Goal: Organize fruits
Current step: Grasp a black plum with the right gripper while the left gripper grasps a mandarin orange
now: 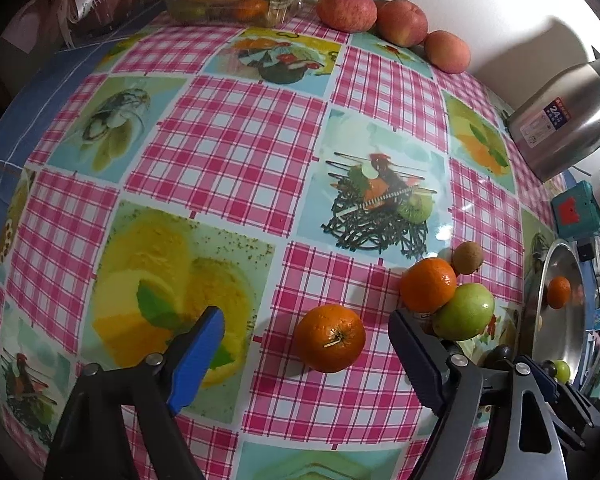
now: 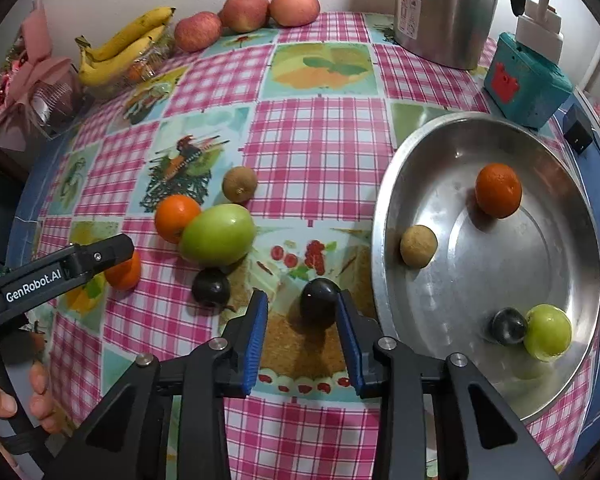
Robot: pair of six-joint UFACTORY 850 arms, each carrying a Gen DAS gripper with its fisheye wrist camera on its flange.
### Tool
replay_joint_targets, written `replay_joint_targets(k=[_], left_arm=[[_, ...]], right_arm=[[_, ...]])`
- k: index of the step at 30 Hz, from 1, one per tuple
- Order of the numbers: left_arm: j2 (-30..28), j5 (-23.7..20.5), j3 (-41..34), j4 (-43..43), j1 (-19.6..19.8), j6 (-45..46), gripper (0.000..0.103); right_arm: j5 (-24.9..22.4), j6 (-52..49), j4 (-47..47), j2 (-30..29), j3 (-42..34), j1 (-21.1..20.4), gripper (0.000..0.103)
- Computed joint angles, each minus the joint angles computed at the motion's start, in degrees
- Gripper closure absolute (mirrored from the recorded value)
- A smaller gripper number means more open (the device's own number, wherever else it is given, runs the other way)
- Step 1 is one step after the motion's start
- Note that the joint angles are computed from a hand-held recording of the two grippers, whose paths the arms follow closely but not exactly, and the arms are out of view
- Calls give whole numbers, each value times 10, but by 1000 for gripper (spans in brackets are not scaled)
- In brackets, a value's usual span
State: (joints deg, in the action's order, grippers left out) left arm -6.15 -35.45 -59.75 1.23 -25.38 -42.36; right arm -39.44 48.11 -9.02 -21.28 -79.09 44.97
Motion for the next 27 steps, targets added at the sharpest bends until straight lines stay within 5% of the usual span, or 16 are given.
replay_joint_targets(k=[15, 27], left_arm=[[-8, -5, -4, -13, 0, 10, 29], [-7, 2, -8, -46, -1, 55, 63]], right_arm=[[-31, 9, -21, -14, -12, 5, 70], [-47, 12, -33, -25, -24, 6, 78]])
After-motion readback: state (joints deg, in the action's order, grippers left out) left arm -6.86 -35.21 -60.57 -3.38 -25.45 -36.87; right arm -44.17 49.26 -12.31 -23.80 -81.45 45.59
